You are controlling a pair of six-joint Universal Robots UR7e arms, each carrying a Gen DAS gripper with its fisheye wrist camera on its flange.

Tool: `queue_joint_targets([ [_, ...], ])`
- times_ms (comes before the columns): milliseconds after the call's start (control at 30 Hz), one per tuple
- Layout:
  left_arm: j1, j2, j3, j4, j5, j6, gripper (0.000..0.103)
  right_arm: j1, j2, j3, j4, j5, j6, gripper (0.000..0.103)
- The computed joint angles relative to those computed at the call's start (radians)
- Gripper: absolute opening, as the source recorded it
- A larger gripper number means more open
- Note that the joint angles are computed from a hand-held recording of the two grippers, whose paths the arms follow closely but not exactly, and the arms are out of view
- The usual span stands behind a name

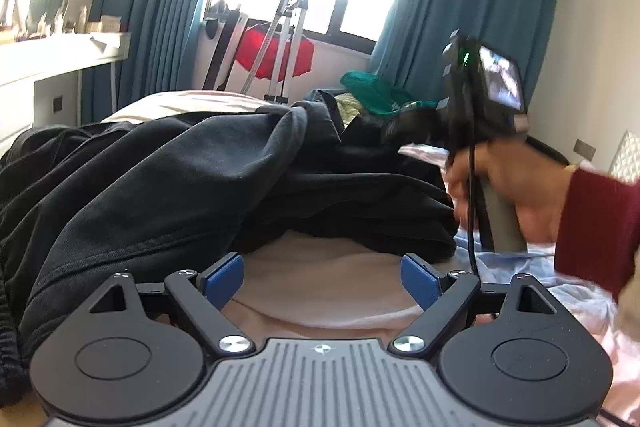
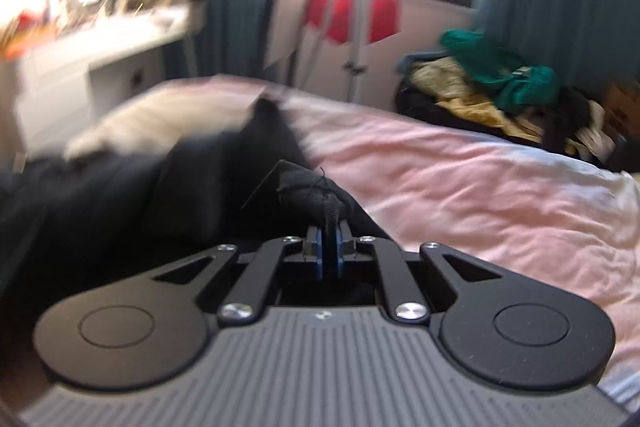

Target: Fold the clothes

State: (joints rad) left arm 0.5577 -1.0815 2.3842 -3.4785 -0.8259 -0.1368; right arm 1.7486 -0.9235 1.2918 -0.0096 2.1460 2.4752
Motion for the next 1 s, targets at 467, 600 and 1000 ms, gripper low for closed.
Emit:
queue_joint_targets([
  [467, 0.050, 0.063, -0.031, -0.030, -0.108, 0.061, 0.087, -0.188, -0.141, 0.002, 0.105, -0.013, 0.603, 0.022],
  [600, 0.063, 0.057, -0.035, -0.023, -0.100, 0.022, 0.087, -0.162, -0.260, 0.167, 0.047, -0.051, 0.578, 0.058],
  [1000, 0.008, -0.013, 0.024, 0.036, -0.057, -0.099, 0.087, 0.074, -0.599, 0.632, -0.071, 0.010, 0.509, 0.077],
])
